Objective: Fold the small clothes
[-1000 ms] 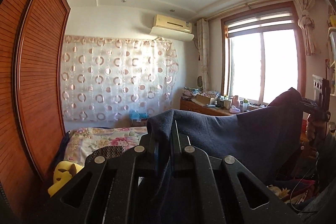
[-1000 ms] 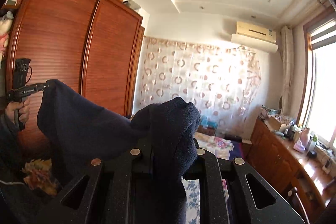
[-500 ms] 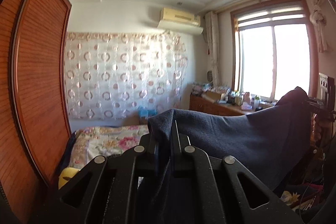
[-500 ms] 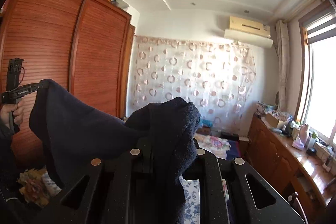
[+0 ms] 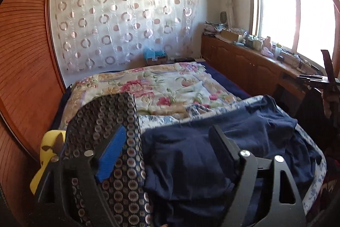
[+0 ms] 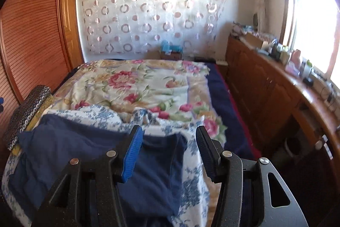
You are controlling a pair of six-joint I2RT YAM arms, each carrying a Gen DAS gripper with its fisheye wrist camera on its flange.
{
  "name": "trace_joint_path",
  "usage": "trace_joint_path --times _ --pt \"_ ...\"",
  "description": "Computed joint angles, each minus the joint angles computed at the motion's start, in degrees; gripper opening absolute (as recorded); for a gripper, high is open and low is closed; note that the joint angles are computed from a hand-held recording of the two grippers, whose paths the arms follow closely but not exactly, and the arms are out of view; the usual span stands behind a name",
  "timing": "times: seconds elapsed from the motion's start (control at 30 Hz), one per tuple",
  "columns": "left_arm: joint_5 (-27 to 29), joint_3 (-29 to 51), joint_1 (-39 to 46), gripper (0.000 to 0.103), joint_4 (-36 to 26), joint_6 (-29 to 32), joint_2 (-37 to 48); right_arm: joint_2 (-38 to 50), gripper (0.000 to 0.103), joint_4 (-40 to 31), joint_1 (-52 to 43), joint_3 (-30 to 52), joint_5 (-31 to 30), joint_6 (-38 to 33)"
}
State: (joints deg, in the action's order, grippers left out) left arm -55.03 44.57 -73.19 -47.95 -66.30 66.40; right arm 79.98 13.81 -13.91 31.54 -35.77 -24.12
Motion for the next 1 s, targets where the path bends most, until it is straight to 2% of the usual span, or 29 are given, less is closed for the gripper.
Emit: trace_joint_path --times 0.07,0.17,0.2,0.27,0.3,0.37,0.43,0.47,0.53,0.6,0.77,0.83,0.93,1.0 --pt "0.66 0.16 -3.21 0.081 -2.58 -5.29 1.41 1.97 0.054 1.55 -1.27 -1.88 -0.98 -2.90" --pt "-0.34 2.22 -10.58 0.082 -10.78 -19.20 6.39 4.38 0.054 2.23 -5.33 -4.43 -4.40 -8.91" --pt "-0.03 2.72 -11.10 0.082 -11.19 -20.04 6.96 5.19 0.054 2.49 -7.09 -5.87 -5.95 -11.32" --pt "0.45 2.75 -15.14 0.082 -13.57 -27.14 9.54 7.68 0.054 1.53 -10.47 -7.19 -8.77 -16.61" --pt "0.96 2.52 -17.05 0.082 -14.17 -30.58 10.88 8.41 0.054 -1.21 -11.70 -5.55 -9.30 -18.68" --pt "2.40 1.53 -19.79 0.082 -13.38 -35.04 13.15 11.47 0.054 -0.94 -13.40 -6.17 -9.39 -22.31" --pt "4.28 1.06 -22.13 0.081 -12.45 -38.72 16.16 14.02 0.054 -5.63 -16.52 -4.59 -10.49 -27.85" --pt "5.20 0.75 -23.37 0.082 -12.06 -40.63 18.00 12.88 0.054 -10.44 -17.32 -3.38 -10.72 -29.97" --pt "7.22 0.43 -24.09 0.082 -10.22 -41.49 21.03 14.51 0.054 -12.30 -18.82 -4.10 -10.60 -33.62" --pt "9.30 -0.75 -24.11 0.081 -6.59 -40.69 22.87 15.58 0.054 -17.11 -21.57 -3.13 -11.57 -37.88" --pt "13.34 -5.77 -21.26 0.081 3.11 -36.85 23.08 17.74 0.054 -26.72 -26.93 -0.39 -14.47 -45.93" --pt "14.21 -6.68 -20.59 0.081 4.95 -36.10 22.79 19.15 0.054 -28.47 -28.67 0.15 -14.64 -48.36" --pt "15.49 -7.86 -19.10 0.081 7.74 -34.26 22.71 18.90 0.054 -34.75 -32.87 -0.01 -15.01 -55.72" --pt "16.06 -7.78 -18.68 0.082 7.96 -33.92 23.02 19.14 0.041 -34.73 -32.89 -0.36 -14.84 -56.70"
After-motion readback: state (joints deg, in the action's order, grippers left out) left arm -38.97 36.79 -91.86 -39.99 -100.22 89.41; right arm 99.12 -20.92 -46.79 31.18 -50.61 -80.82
